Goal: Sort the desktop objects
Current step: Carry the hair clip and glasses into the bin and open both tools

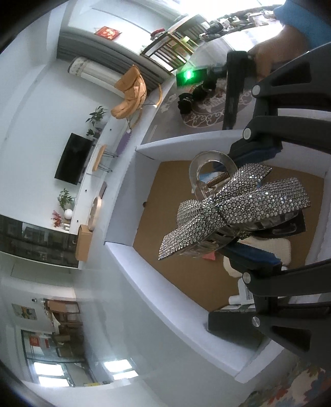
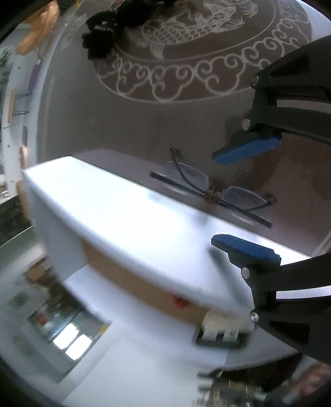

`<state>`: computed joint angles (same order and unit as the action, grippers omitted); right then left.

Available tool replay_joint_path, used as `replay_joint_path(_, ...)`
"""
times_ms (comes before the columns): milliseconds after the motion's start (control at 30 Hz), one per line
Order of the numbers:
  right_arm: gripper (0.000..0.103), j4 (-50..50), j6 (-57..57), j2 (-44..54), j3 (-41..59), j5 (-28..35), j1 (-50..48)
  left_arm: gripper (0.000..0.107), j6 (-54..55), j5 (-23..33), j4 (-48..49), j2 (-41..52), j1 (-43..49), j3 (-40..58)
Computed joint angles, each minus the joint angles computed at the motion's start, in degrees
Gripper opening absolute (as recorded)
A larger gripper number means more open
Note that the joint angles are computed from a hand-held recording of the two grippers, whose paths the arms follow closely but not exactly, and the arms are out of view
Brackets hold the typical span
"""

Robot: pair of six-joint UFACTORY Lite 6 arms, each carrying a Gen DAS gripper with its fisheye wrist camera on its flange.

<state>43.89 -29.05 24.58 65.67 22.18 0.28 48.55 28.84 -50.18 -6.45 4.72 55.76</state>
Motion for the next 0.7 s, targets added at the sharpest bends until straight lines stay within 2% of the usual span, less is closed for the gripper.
replay_joint_path(33, 0.048, -3.62, 3.6, 1.75, 1.31, -0.5, 1.27, 0.055, -0.13, -0.07, 0.14, 0.26, -0.04, -0.07)
replay_joint_path(67, 0.025, -7.53, 6.83, 3.8, 2.91, -0.34, 2.11, 0.055, 0.2, 0.12, 0.14, 0.74, 0.29, -0.16)
replay_joint_path(167, 0.007, -14.88, 11.79, 3.87, 2.46, -2.2, 3.5, 0.055, 2.26, 0.84, 0.25, 0.9, 2.33, -0.98)
replay_joint_path(333, 0.006, -12.4, 5.47, -5.83, -2.44, -0.91, -1.2, 0.055, 4.7, 3.03, 0.61, 3.69, 6.23, 0.91)
replay_joint_path(467, 0.006, -10.05, 3.43, -15.3, -0.75, 5.48, -1.25, 0.055, 2.82, 3.84, 4.41, 7.92, 7.49, 5.54)
replay_joint_path(633, 0.007, -7.76, 8.67, -9.57, 12.42, 9.38, 13.23, 0.056, -5.86, 4.98, 13.26, 16.84, 5.01, 13.69)
replay_joint_path(667, 0.009, -7.36, 9.74, -5.95, 15.6, 10.19, 15.94, 0.058, -10.92, 4.28, 18.66, 19.65, 3.68, 15.86)
replay_joint_path(700, 0.019, -8.92, 12.41, -4.27, 16.39, 10.82, 18.35, 0.062, -14.89, 3.71, 23.05, 21.37, 2.81, 17.1)
